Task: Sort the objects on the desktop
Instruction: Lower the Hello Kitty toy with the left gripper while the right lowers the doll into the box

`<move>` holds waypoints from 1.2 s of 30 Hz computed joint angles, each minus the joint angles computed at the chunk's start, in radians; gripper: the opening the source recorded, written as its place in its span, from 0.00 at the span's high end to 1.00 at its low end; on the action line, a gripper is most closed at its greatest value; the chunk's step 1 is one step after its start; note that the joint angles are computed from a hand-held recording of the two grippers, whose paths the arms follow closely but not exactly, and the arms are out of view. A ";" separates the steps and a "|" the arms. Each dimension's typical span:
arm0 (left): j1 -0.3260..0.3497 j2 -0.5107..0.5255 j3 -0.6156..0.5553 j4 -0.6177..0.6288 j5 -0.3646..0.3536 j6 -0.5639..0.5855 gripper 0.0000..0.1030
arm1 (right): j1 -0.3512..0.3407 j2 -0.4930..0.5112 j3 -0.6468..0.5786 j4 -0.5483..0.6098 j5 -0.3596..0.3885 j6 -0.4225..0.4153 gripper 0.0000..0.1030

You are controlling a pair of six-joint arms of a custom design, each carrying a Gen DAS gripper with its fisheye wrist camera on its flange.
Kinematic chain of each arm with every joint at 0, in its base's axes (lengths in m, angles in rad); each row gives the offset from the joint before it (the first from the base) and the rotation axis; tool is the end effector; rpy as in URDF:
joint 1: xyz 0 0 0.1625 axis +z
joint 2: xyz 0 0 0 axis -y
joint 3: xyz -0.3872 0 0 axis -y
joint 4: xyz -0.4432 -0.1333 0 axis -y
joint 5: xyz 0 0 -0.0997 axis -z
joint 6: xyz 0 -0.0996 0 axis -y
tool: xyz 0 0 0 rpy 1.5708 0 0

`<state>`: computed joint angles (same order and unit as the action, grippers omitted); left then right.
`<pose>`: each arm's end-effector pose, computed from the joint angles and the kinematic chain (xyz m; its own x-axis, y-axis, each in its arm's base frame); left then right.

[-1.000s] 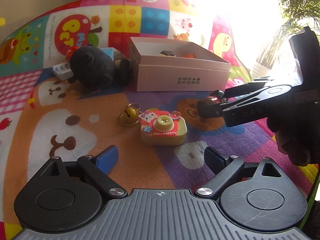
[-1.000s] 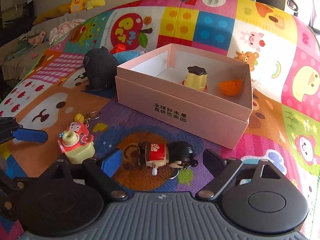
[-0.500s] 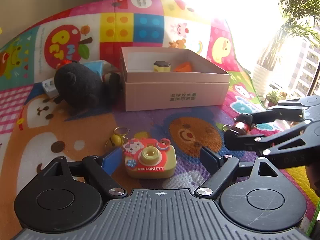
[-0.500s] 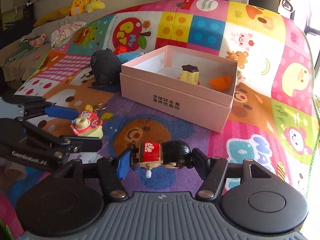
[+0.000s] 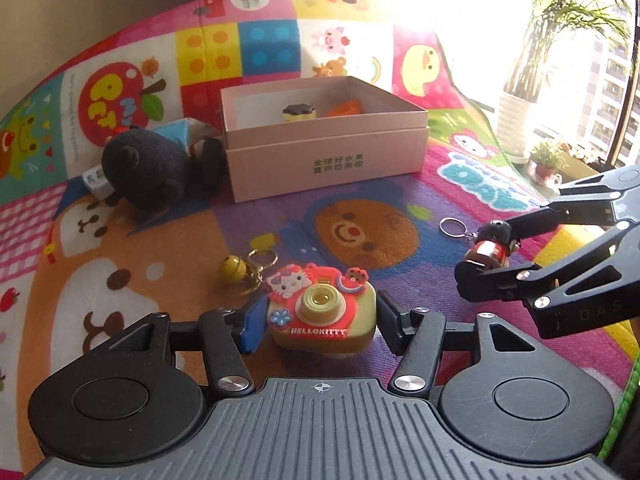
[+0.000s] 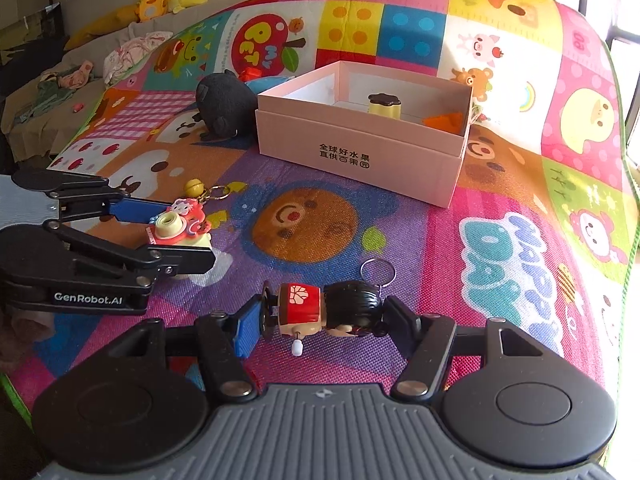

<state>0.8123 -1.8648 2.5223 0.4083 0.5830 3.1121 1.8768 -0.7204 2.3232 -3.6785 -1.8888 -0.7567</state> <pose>0.0348 -0.2780 0.1660 -0.6949 0.0667 -0.7160 0.5817 0.6375 -0.5051 0.2209 -0.3600 -0.0596 -0.5107 -0.6761 0.5311 -0.8448 0.5094 -0.1638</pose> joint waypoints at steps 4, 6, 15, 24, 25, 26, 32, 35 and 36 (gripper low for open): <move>-0.128 -0.079 0.025 0.099 -0.057 -0.069 0.40 | 0.028 -0.037 0.017 -0.084 0.013 -0.033 0.38; -0.172 -0.130 0.012 0.097 -0.097 -0.021 0.40 | 0.044 -0.063 0.018 -0.150 0.037 -0.037 0.38; -0.090 -0.191 -0.139 -0.350 -0.009 0.621 0.40 | 0.103 -0.159 -0.104 -0.165 0.152 0.056 0.38; 0.238 0.162 -0.335 -0.509 0.263 0.628 0.40 | 0.102 -0.002 -0.328 -0.046 0.020 0.104 0.38; 0.270 0.188 -0.351 -0.508 0.290 0.620 0.40 | 0.099 0.013 -0.342 -0.035 0.009 0.108 0.38; 0.292 0.202 -0.359 -0.506 0.307 0.613 0.37 | 0.096 0.027 -0.356 -0.022 -0.002 0.115 0.38; 0.317 0.095 -0.267 -0.455 0.334 0.608 0.08 | 0.071 0.070 -0.410 0.088 -0.020 0.161 0.38; 0.302 0.017 -0.203 -0.428 0.287 0.583 0.07 | 0.063 0.100 -0.439 0.140 -0.037 0.181 0.38; 0.304 0.001 -0.191 -0.413 0.280 0.562 0.07 | 0.061 0.112 -0.449 0.156 -0.044 0.184 0.38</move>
<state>1.1160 -1.8640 2.3312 -0.0050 0.8628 3.6746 1.9381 -0.6080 1.8745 -3.5224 -1.9331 -0.5723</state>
